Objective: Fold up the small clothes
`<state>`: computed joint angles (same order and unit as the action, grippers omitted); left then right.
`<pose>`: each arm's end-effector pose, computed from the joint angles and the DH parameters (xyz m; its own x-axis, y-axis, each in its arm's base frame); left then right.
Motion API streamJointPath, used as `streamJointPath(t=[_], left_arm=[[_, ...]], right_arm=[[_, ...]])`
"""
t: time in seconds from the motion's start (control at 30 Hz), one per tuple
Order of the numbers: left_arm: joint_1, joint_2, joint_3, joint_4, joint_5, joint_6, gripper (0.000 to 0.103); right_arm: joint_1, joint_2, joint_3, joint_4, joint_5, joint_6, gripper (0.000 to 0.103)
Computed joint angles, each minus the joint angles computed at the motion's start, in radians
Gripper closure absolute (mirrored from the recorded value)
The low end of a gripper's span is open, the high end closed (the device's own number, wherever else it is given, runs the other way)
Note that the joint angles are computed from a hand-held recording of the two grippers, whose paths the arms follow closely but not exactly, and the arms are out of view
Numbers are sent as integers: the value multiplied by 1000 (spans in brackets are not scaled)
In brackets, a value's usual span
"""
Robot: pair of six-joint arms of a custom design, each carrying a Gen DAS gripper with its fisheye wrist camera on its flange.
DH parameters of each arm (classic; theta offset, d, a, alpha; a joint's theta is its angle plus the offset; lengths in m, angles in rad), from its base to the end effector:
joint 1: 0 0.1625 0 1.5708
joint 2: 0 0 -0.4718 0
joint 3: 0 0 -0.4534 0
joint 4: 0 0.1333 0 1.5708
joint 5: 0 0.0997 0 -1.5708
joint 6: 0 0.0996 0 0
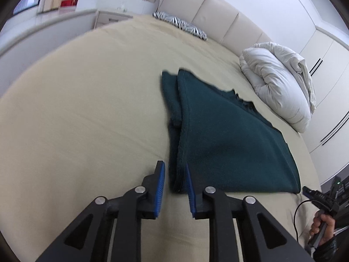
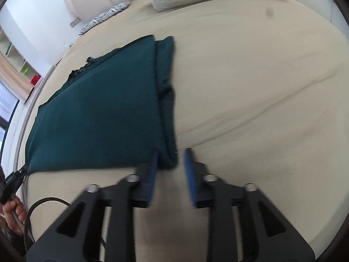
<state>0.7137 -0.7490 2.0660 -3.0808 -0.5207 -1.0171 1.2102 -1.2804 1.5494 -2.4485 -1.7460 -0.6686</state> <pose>-0.2846 -0.5371 0.0154 -0.8684 -0.4060 -0.2845 0.0061 0.5651 -0.8250 -0.1420 -0.7053 0.4706 -0.8748 -0.1300 0.4667 -0.3222 0.8755 -0.3600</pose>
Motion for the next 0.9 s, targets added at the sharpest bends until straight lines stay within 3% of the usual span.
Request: streamJointPath(t=[0.1, 0.13, 0.3, 0.4, 0.47, 0.53, 0.63, 0.7, 0.8, 0.9], left_arm=[[-15, 3, -34, 2, 59, 62, 80], [-9, 19, -71, -17, 65, 130, 79], [52, 139, -292, -112, 52, 481, 76], [103, 212, -425, -107, 48, 610, 75], [133, 232, -471, -27, 55, 596, 74], [166, 238, -484, 39, 50, 549, 74], [193, 225, -428, -110, -24, 576, 76], [198, 213, -405, -156, -42, 561, 80], [198, 201, -382, -165, -36, 530, 81], [195, 186, -355, -169, -30, 498, 81]], right_arm=[[13, -25, 14, -72, 39, 6, 68], [17, -28, 9, -53, 87, 14, 68], [85, 59, -59, 172, 283, -11, 68], [119, 141, -92, 234, 332, 28, 68], [132, 216, -135, 304, 349, 47, 68], [134, 254, -133, 253, 303, 79, 69], [83, 257, -131, 230, 414, 94, 85], [45, 247, -136, 204, 485, 125, 85], [3, 247, -172, 140, 513, 206, 98], [-39, 235, -187, 33, 521, 310, 98]])
